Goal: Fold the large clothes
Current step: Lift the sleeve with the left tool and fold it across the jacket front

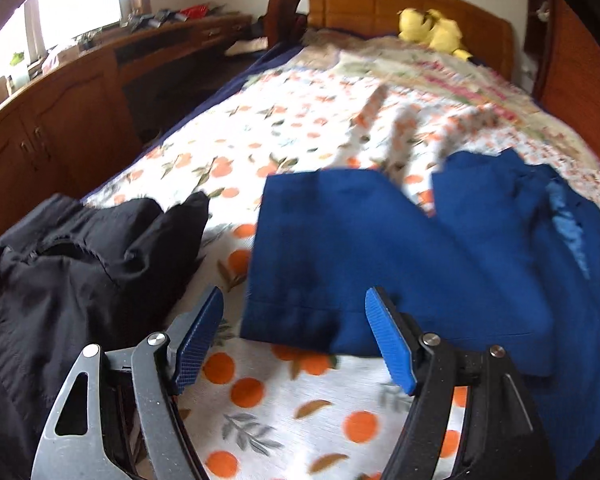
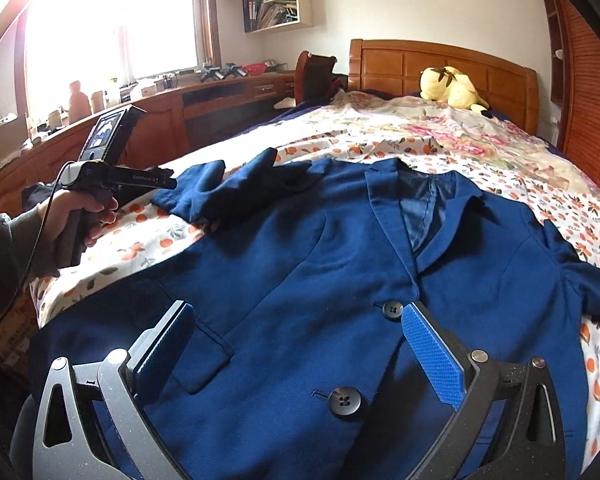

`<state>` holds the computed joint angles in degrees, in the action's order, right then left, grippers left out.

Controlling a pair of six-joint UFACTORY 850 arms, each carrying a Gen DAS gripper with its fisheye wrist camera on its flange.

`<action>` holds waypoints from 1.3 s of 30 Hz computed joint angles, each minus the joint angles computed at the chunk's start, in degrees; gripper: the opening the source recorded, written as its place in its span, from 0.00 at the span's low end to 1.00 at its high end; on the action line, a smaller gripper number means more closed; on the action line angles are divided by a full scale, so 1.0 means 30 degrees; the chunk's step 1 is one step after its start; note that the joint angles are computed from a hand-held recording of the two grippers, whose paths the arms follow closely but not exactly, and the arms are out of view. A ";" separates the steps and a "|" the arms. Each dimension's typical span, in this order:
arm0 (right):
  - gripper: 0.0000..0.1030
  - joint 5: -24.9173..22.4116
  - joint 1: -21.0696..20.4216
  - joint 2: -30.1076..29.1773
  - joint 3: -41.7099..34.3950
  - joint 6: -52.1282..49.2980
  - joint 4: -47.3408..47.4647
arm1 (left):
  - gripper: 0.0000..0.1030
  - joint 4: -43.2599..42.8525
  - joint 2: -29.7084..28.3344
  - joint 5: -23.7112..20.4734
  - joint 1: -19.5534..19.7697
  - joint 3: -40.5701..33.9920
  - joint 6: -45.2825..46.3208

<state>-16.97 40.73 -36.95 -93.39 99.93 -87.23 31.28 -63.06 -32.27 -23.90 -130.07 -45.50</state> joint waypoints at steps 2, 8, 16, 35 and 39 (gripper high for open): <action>1.00 0.0084 -0.0010 -0.0149 -0.0199 -0.0827 0.0761 | 0.72 -0.0724 -0.0411 -0.0346 0.0192 -0.0513 0.0397; 1.00 0.0206 -0.0093 -0.0207 -0.0351 -0.1798 0.1664 | 0.72 -0.2379 -0.1439 -0.1137 0.0445 -0.1959 0.1507; 1.00 -0.0058 -0.0061 0.0177 0.0226 -0.1433 0.1267 | 0.09 -0.2789 -0.3085 -0.3668 0.0070 -0.5680 0.3515; 1.00 -0.3946 0.0594 0.4603 0.5670 0.3466 -0.1689 | 0.07 -0.0899 0.0889 0.1025 -0.4505 -0.3965 0.4899; 1.00 -0.4719 0.0790 0.5198 0.6474 0.4027 -0.1530 | 0.07 -0.0387 0.0885 0.1145 -0.5273 -0.4019 0.5149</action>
